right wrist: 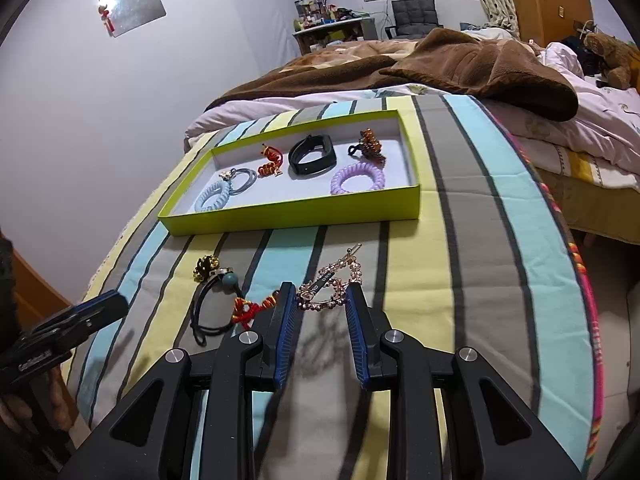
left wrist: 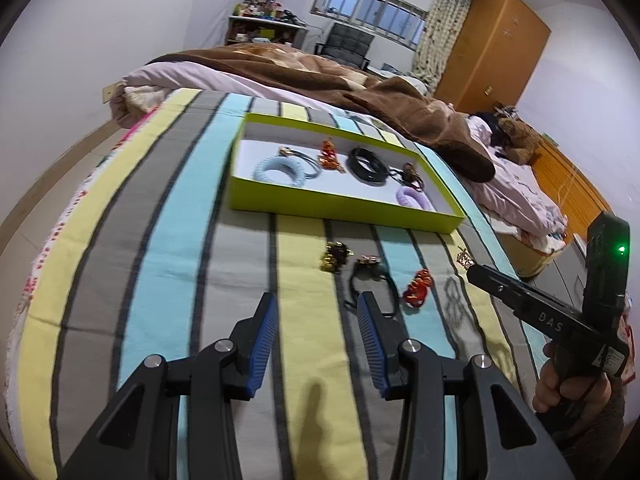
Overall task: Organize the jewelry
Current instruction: 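Close the left gripper on the red beaded hair tie while right holds the crystal clip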
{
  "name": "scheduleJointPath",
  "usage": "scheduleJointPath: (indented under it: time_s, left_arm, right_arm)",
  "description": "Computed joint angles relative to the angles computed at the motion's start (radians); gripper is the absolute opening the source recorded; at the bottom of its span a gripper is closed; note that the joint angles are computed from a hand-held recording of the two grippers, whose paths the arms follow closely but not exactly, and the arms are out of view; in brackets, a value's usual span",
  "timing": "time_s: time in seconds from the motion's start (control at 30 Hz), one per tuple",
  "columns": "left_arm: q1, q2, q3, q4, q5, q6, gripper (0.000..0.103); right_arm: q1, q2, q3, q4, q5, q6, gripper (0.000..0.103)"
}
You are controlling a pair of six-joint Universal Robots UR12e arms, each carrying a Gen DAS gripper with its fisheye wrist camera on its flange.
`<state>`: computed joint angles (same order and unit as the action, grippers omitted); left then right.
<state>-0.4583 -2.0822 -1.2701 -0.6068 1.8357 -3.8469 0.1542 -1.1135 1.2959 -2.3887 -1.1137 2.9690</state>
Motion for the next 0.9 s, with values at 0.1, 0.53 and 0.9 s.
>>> scheduleJointPath:
  time_s: [0.1, 0.53, 0.9]
  left_arm:
    - [-0.003, -0.022, 0.034, 0.003, -0.031, 0.038, 0.043]
    - [-0.026, -0.170, 0.298, -0.156, -0.082, 0.266, 0.043]
    - [-0.028, -0.240, 0.413, -0.302, -0.077, 0.298, 0.043]
  right_arm:
    - [-0.009, -0.010, 0.012, -0.013, -0.001, -0.006, 0.026]
    - [-0.049, -0.038, 0.051, -0.051, 0.020, -0.011, 0.026]
    - [-0.074, -0.046, 0.069, -0.055, 0.056, -0.009, 0.026]
